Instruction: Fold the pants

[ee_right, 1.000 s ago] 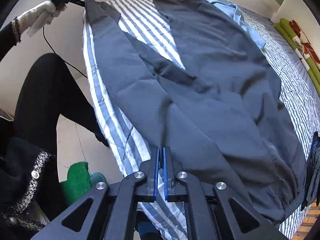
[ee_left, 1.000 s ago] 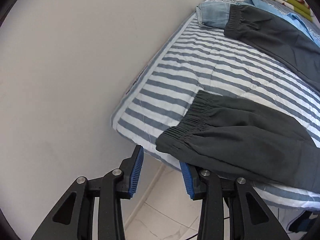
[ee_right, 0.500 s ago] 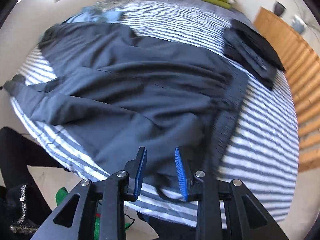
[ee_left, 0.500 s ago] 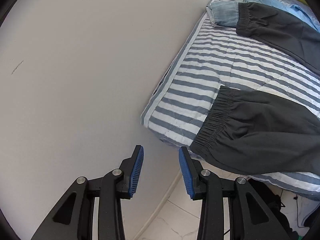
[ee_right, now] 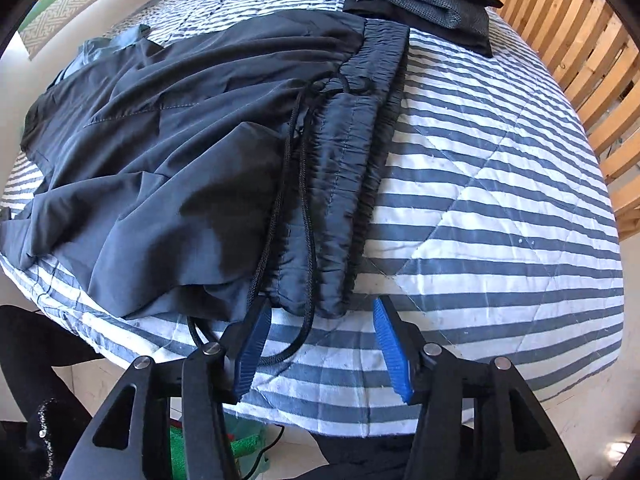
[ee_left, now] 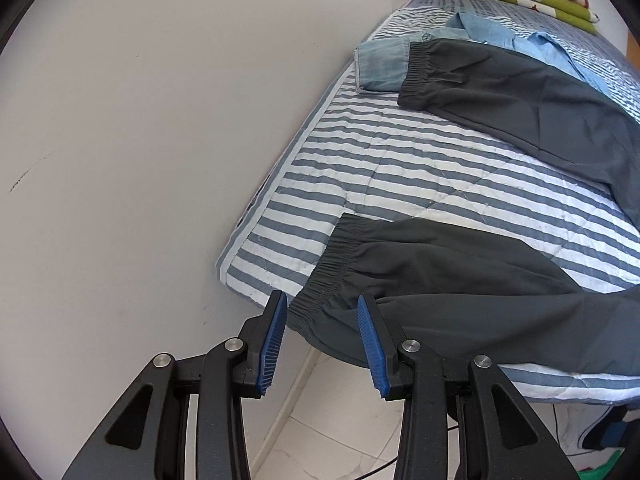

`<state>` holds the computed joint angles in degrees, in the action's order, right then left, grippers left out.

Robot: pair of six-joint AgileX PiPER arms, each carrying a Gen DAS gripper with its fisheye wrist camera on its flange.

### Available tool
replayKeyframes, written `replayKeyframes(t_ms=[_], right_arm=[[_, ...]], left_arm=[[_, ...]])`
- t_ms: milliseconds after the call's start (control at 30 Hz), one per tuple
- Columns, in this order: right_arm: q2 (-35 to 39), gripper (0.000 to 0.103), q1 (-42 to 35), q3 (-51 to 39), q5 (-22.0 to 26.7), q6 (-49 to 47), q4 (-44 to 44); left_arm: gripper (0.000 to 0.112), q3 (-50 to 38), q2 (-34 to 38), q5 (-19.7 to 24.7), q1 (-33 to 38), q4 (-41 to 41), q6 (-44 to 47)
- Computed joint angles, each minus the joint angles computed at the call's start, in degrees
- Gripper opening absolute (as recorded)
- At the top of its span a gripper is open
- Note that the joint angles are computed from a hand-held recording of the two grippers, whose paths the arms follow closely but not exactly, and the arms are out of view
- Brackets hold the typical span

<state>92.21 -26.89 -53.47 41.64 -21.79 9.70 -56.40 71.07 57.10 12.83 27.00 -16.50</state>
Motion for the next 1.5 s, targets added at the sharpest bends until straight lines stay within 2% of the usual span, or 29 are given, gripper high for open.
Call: replayKeyframes(t_ms=[33,133,300,333,433,567,633,700,767,867,933,1033,1167,1233,1300,1367,1467,1500], right_arm=[[1.1,0.055,-0.6,-0.7,0.3,-1.3,1.9],[4.1,0.055,-2.0,-2.2,1.1,-4.0,6.7],[2.9,0.035,-0.6,-1.7,-1.8,-0.6,5.0],[2.3,0.022,-0.6,-1.8,-1.9,0.5,4.2],[0.6,0.013,-2.7,-4.1,1.4,0.1,4.9],[-3.0,0.011,-1.3,-4.9,1.3,12.1,-9.6],[-3.2,0.012,-1.2,-5.5,2.8,15.7,-15.1],[-3.8,0.014,-1.0,-5.8,4.7,13.5,-15.0],[-5.3,0.019,0.6,-6.4,6.3,15.7,-17.0],[-8.8,0.021,7.3,-7.0,6.3,18.7,-19.7],[-8.9,0.026,12.3,-10.4,8.0,15.1,-15.7],[-4.8,0.037,21.9,-17.4,8.8,10.6,-10.7],[7.1,0.037,33.8,-29.6,9.4,2.9,-3.4],[14.5,0.037,39.9,-36.4,9.5,1.7,-4.8],[22.7,0.037,43.7,-44.7,12.4,-0.5,-4.8],[30.3,0.038,45.9,-53.1,16.5,-2.1,-5.1],[39.5,0.04,48.4,-63.3,22.5,-3.4,-7.7],[41.1,0.04,48.5,-64.8,23.2,-3.3,-8.0]], left_arm=[[0.041,0.5,-0.4,0.2,-0.5,0.5,-0.7],[0.041,1.4,-0.2,-0.5,0.3,-0.1,-0.8],[0.041,2.2,0.5,-2.5,4.6,-3.2,1.6],[0.041,2.2,0.6,-2.9,5.3,-3.7,2.1],[0.041,1.9,1.1,-3.6,6.0,-4.1,2.5],[0.041,0.0,3.0,-4.8,6.9,-5.5,3.7],[0.041,-0.8,4.3,-5.4,7.0,-6.0,4.1],[0.042,-1.7,6.1,-6.2,7.4,-6.7,4.1],[0.042,-2.8,8.4,-7.0,8.1,-8.0,4.5],[0.044,-4.6,11.9,-8.0,8.4,-8.6,4.6],[0.056,-6.0,14.1,-8.4,8.8,-9.2,4.9],[0.058,-8.1,16.8,-9.0,9.8,-12.1,6.5],[0.058,-9.5,19.9,-9.0,8.5,-10.8,5.9],[0.058,-9.7,20.9,-9.3,8.3,-10.4,5.8],[0.058,-9.7,21.5,-10.1,8.9,-12.1,7.0],[0.034,-9.7,22.5,-10.5,8.8,-13.5,8.3],[0.028,-8.1,22.8,-11.5,5.1,-6.9,4.2],[0.028,-7.8,22.5,-11.5,4.3,-5.4,3.2]])
